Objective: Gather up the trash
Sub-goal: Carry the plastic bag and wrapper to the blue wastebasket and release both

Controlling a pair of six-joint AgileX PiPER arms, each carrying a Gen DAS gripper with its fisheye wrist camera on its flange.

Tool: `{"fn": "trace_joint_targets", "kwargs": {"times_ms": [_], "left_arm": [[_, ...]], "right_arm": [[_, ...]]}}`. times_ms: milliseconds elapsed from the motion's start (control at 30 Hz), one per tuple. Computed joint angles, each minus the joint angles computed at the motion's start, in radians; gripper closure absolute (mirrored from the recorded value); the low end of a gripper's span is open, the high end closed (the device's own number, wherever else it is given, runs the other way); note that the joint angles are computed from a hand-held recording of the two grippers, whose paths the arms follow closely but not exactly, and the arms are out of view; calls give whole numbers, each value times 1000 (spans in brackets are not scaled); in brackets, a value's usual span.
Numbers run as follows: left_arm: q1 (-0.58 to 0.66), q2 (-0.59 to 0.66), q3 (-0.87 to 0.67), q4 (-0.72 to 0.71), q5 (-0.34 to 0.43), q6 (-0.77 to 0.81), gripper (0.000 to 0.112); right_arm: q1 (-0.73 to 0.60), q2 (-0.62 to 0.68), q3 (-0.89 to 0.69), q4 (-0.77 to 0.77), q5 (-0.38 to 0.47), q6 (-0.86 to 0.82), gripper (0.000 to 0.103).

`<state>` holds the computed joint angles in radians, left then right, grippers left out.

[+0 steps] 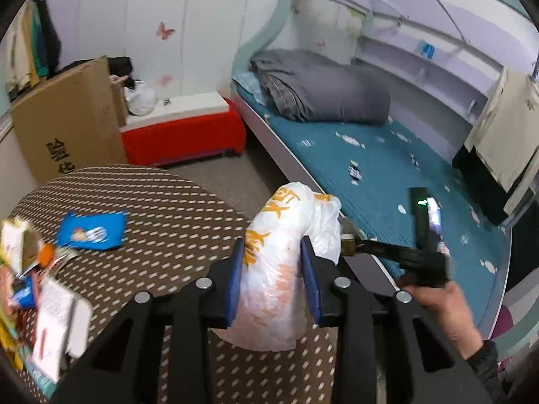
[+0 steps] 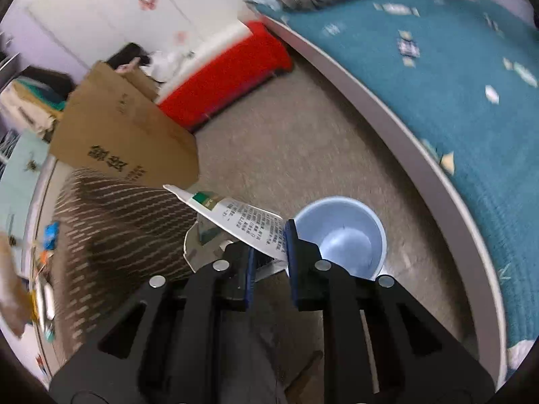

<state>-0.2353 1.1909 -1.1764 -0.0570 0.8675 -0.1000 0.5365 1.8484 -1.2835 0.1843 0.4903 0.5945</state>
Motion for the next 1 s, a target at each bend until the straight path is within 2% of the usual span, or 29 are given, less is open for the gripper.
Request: {"fn": "trace_joint_targets", "kwargs": {"times_ms": [33, 67, 100, 133, 200, 267, 400, 600, 667, 700, 733, 800, 867, 1000], "left_arm": [[-23, 36, -18, 12, -6, -11, 81], [-44, 67, -36, 24, -9, -22, 81], [-56, 91, -51, 30, -11, -27, 81], [-73, 125, -73, 36, -11, -33, 81], [-98, 182, -113, 44, -9, -43, 81], [-118, 247, -161, 44, -1, -41, 81], [-157, 368, -259, 40, 30, -27, 80], [-205, 584, -455, 31, 141, 13, 76], [-211, 661, -532, 37, 185, 26, 71], [-212, 698, -573, 40, 218, 37, 62], [-219, 741, -622, 60, 252, 27, 45], [-221, 773, -644, 92, 257, 6, 25], [-216, 775, -637, 102, 254, -6, 25], [-207, 720, -568, 99, 220, -31, 23]], "right_arm": [[-17, 37, -14, 55, 0, -50, 84], [-32, 61, -14, 109, -13, -96, 73], [-40, 81, -10, 126, -26, -103, 62], [-47, 91, 2, 116, -45, -86, 41], [-63, 83, 43, 166, -87, -124, 39], [-75, 47, 100, 221, -135, -155, 32], [-100, -56, 206, 237, -202, -158, 25], [-129, -208, 275, 124, -223, -58, 19], [-131, -238, 277, 72, -213, -16, 18], [-133, -247, 281, 74, -215, -20, 18], [-136, -259, 290, 84, -219, -32, 18], [-135, -266, 292, 82, -217, -30, 15], [-130, -263, 288, 91, -214, -43, 13], [-98, -265, 296, -57, -217, 125, 6]]}}
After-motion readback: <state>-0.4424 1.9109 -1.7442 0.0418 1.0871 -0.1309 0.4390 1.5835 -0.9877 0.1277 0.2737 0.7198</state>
